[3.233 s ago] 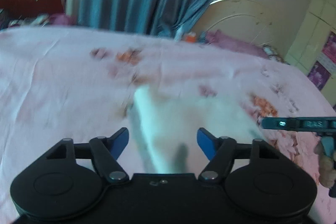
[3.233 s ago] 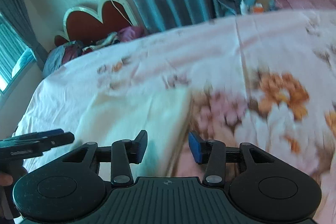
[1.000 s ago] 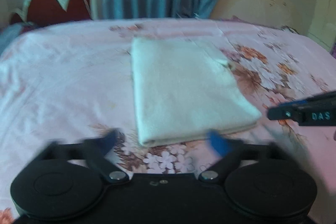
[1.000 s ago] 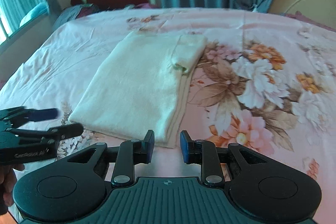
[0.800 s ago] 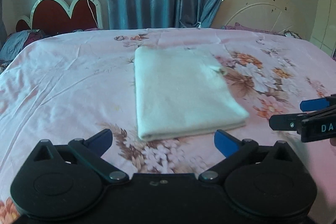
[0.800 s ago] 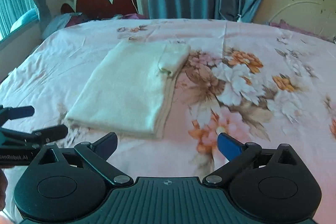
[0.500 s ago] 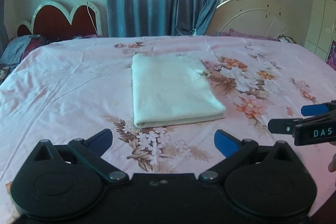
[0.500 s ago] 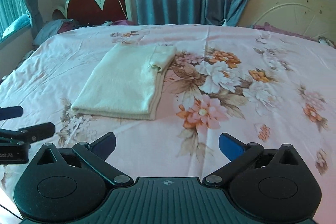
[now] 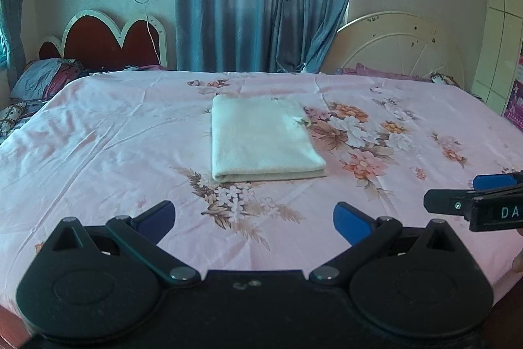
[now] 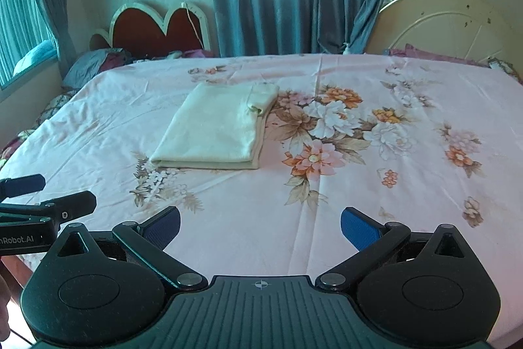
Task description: Fold small clothes
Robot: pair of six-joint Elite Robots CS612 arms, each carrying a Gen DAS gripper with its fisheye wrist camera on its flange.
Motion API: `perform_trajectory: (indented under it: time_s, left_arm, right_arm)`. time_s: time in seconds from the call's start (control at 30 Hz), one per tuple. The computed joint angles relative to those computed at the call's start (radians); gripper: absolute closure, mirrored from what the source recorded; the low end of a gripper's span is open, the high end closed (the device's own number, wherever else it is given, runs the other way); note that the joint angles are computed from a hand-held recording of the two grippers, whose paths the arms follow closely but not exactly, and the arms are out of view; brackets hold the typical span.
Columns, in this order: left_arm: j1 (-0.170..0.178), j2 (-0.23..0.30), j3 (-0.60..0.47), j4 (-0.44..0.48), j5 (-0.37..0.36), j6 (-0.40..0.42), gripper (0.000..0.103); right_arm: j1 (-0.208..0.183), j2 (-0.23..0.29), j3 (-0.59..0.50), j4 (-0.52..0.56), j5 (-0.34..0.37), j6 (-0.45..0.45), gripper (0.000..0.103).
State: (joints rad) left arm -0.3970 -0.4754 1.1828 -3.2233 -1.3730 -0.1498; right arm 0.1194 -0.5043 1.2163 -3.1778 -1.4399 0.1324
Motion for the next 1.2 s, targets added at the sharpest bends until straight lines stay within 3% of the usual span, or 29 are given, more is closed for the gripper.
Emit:
perform_trajectory:
  time_s: [0.4,1.2]
  left_arm:
    - [-0.013,-0.028,0.055,-0.081,0.005,0.012,0.000]
    - [-0.022,-0.032,0.058,-0.093,0.019,0.027,0.000]
  right_arm:
    - [0.000,-0.039,0.072,-0.075,-0.008,-0.008,0.000]
    - [-0.008,-0.048,0.092,-0.097,-0.009,-0.007,0.000]
